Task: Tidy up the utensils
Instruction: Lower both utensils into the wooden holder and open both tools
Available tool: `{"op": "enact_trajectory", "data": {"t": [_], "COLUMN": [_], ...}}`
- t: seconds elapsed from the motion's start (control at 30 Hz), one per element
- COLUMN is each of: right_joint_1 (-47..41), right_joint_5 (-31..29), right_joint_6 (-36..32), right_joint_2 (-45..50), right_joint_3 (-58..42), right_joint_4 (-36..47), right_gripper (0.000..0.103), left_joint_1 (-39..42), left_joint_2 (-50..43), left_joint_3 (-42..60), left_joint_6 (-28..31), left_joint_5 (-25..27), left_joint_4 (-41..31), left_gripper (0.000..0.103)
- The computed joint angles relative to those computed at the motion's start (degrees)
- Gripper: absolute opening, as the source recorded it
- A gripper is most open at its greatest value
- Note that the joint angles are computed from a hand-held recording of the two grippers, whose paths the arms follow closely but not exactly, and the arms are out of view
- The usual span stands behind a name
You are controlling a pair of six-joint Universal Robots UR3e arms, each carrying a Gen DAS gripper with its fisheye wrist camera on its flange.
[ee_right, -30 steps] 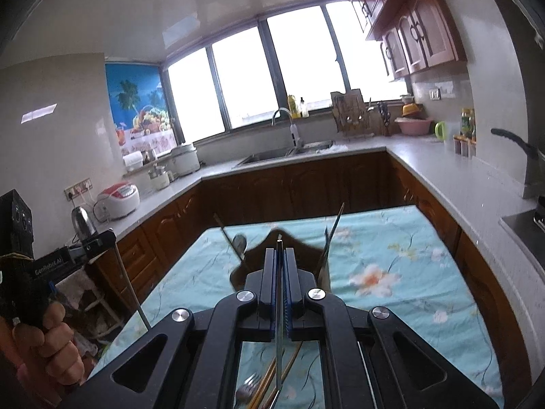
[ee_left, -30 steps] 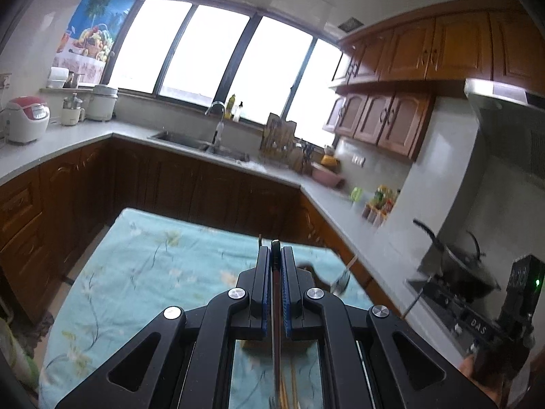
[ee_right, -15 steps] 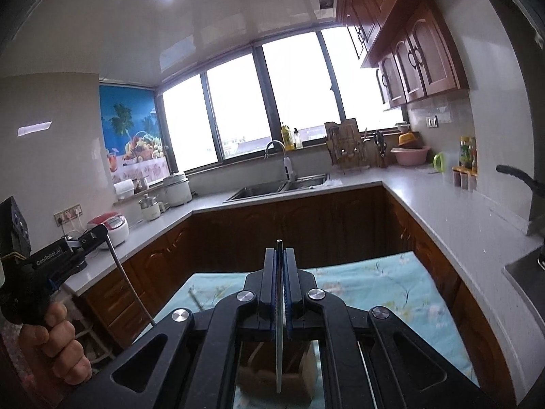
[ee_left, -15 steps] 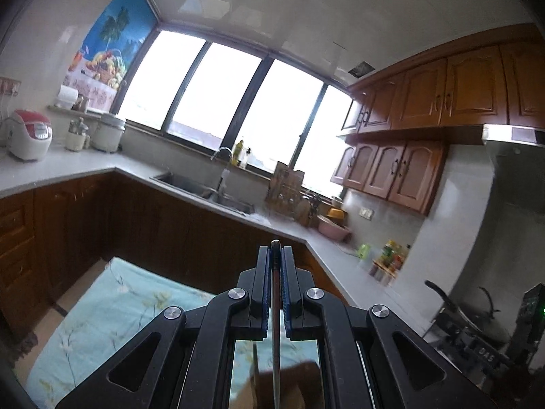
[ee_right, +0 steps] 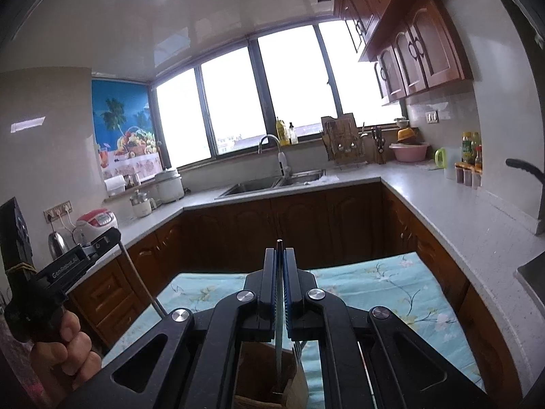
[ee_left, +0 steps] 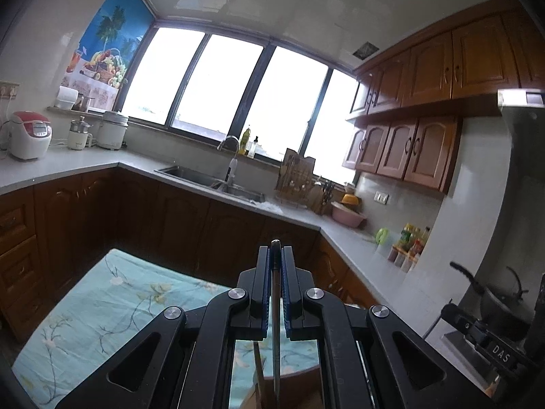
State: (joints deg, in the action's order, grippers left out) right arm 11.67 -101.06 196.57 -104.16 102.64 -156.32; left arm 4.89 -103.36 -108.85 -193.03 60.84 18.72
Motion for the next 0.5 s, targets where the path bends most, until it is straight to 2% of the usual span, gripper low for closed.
{"op": "enact_trajectory", "data": {"t": [0.2,0.37,0.4,0.43,0.5], "right_joint_1": [-0.2,1.1,1.1,1.2,1.6], "right_joint_5": [1.5,1.1,1.2,1.3,0.4], "right_joint_6": [0.4,1.1,1.3,1.5,1.5], "right_joint_2": [0.3,1.0,0.9,0.7,0.5], "right_joint_3": [5.0,8.0,8.7,9.5,10.0], "right_joint_4": [-3.4,-5.8,-6.1,-6.4,-7.1], "right_gripper": [0.003,0.003,0.003,0.003,0.003], "left_joint_1": [-1.7,0.5,2.8,2.6,4.2], "left_joint_2": [-2.5,0.5,2.7,2.6,5.4], "left_joint_3": [0.5,-2.0,-4.1,-4.8,-6.0], "left_joint_6": [2.4,6.5,7.7,7.8,9.1], "left_joint_5": [1.0,-1.4,-3.7,-3.2,-4.3], "left_joint_4": [-0.3,-3.9,-4.9,-3.3,-4.8], "left_gripper": [0.004,0.004,0.004,0.004,0.004]}}
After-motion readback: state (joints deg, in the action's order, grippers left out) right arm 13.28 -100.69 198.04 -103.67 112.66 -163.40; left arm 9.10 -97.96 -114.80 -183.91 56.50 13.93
